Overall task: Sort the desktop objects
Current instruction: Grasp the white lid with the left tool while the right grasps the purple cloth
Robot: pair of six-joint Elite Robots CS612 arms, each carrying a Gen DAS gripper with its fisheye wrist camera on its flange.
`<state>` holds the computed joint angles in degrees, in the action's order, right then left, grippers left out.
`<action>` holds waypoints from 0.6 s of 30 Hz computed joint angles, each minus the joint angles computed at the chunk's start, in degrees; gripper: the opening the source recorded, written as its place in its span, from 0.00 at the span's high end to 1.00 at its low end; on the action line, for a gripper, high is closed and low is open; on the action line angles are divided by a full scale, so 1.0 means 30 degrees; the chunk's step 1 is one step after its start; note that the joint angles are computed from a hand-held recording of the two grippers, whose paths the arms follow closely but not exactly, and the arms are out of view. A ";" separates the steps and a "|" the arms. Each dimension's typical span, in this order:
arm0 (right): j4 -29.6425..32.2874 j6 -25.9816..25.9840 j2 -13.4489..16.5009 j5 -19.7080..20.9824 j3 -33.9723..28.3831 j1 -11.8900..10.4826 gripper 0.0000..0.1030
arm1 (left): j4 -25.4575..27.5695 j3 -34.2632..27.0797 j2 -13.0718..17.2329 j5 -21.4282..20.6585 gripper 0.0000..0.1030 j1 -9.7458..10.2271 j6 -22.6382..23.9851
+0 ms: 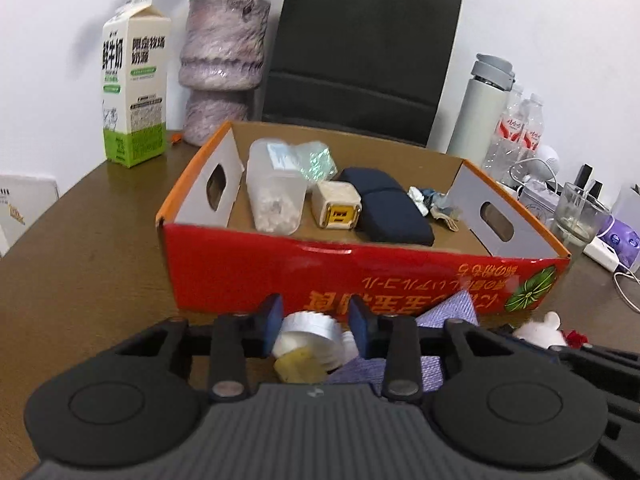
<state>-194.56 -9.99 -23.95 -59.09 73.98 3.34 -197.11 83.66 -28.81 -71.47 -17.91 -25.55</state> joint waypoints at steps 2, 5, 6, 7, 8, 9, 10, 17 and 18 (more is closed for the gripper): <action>0.0034 0.0646 0.0067 -0.0268 -0.0180 0.0008 0.88 | -0.0344 0.0145 -0.0005 -0.0202 0.67 0.0064 -0.0130; 0.0575 0.0939 0.0142 0.0052 -0.0457 -0.0044 0.83 | -0.0964 0.0413 -0.0036 -0.0319 0.70 0.0094 -0.0191; 0.0774 0.0830 0.0159 0.0140 -0.0509 -0.0031 0.79 | -0.1107 0.0569 -0.0106 -0.0217 0.70 0.0071 -0.0284; 0.1136 0.0590 0.0163 0.0136 -0.0566 0.0009 0.71 | -0.1501 0.0715 -0.0147 -0.0093 0.70 0.0039 -0.0413; 0.1290 0.0282 0.0195 0.0000 -0.0607 0.0075 0.71 | -0.2249 0.0929 -0.0177 -0.0140 0.70 0.0028 -0.0543; 0.1169 0.0008 0.0229 -0.0313 -0.0615 0.0167 0.71 | -0.3163 0.1171 -0.0224 -0.0348 0.70 0.0041 -0.0688; 0.1036 -0.0327 0.0250 -0.0610 -0.0605 0.0255 0.72 | -0.4066 0.1428 -0.0291 -0.0471 0.70 0.0037 -0.0853; -0.1430 0.1150 0.0233 0.0362 -0.0055 -0.0025 0.99 | -0.7690 0.3826 -0.1231 0.1006 0.70 -0.0524 -0.1909; -0.2341 0.1408 0.0148 0.0381 0.0229 -0.0089 0.99 | -0.7845 0.4217 -0.1396 0.1231 0.70 -0.0622 -0.2170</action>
<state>-201.58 -5.77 -23.50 -57.95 74.66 3.08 -220.64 96.31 -33.00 -67.78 -19.77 -32.06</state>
